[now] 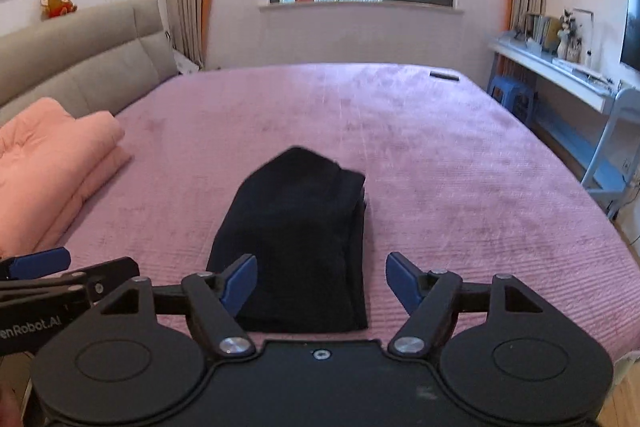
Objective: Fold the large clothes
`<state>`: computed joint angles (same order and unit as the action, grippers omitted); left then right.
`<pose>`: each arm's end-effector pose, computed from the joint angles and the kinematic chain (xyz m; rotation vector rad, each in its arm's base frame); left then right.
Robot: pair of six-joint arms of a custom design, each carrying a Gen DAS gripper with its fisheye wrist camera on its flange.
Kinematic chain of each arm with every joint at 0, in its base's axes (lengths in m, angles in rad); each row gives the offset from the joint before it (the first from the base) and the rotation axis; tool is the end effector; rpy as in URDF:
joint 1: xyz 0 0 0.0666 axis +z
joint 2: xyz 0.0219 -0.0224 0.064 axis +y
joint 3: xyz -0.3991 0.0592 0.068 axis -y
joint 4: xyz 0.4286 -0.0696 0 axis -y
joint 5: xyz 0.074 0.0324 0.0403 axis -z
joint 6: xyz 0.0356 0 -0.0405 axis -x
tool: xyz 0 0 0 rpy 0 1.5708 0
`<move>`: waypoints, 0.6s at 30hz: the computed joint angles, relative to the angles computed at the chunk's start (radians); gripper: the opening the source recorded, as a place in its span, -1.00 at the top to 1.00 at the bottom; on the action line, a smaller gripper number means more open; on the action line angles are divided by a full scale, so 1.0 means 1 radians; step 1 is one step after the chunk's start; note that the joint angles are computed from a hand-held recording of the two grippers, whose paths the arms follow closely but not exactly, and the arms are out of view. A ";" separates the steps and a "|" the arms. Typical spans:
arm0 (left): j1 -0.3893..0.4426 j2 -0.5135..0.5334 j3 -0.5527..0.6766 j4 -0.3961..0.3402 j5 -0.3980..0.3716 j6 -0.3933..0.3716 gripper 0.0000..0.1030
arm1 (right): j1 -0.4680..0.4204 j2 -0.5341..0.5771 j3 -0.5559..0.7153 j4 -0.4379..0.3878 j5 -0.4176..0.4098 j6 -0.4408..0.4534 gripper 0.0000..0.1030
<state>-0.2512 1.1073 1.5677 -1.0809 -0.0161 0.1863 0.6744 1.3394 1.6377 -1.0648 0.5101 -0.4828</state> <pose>0.3655 -0.0936 0.6445 0.0623 2.1996 -0.2284 0.3874 0.2869 0.5876 0.0325 2.2209 0.0316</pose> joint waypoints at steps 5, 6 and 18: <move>0.004 0.010 -0.013 0.011 -0.001 -0.024 -0.69 | -0.009 0.014 0.000 -0.023 -0.013 -0.008 -0.64; 0.004 0.012 -0.013 0.012 -0.002 -0.025 -0.71 | -0.010 0.014 -0.002 -0.024 -0.018 -0.011 -0.64; -0.008 0.023 -0.024 -0.006 -0.005 -0.060 -0.82 | -0.010 0.023 0.005 -0.045 -0.037 -0.028 -0.64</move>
